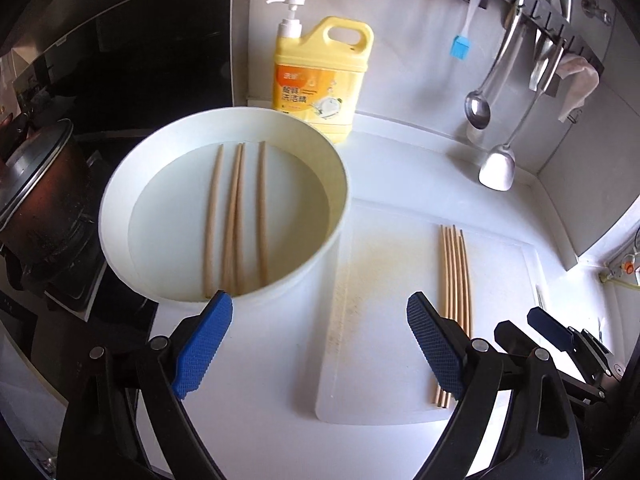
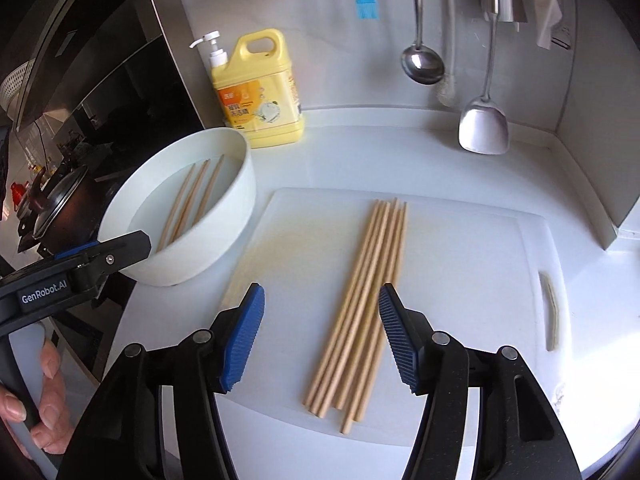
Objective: Organize utensils
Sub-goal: 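Withdraw both open grippers from the bowl back over the cutting board, then lower the right gripper onto a wooden chopstick and close it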
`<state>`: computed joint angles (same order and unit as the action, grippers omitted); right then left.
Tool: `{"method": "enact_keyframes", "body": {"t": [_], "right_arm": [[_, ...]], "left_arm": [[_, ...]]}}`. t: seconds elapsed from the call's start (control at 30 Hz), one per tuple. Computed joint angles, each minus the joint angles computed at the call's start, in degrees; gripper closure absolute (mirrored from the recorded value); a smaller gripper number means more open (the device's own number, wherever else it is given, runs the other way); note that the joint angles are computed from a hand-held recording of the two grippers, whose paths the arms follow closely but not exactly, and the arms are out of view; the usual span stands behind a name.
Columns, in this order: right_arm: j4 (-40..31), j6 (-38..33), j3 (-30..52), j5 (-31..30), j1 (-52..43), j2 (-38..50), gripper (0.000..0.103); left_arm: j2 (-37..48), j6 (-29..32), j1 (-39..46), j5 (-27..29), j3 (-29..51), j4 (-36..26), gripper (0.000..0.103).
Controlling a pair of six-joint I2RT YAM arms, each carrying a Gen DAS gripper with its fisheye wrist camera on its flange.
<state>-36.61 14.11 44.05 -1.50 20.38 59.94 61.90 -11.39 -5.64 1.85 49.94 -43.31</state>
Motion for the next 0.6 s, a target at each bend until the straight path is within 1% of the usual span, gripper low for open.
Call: {"method": "enact_keyframes", "body": {"t": [0.2,0.33,0.47,0.6], "right_arm": [[-1.4,-9.0,-6.2,-7.0,-14.1,-6.0,0.045],[0.3,-13.8,-8.8,-8.9,-19.7,-5.8,0.045],[3.6,-14.2,-10.7,-8.7,-21.4,-3.4,0.045],[8.7,-11.0,-12.4,-6.3,-19.1,-1.1,0.045]], "left_arm": [[-1.7,-9.2,-11.5,-7.3,-2.7,0.0,0.013],[-1.7,-12.7,-14.6,-9.5,-4.1,0.6,0.013],[-0.1,-13.2,-15.9,-10.9,-4.8,2.2,0.013],[1.3,-10.9,-16.3,-11.8,-5.8,6.1,0.013]]}}
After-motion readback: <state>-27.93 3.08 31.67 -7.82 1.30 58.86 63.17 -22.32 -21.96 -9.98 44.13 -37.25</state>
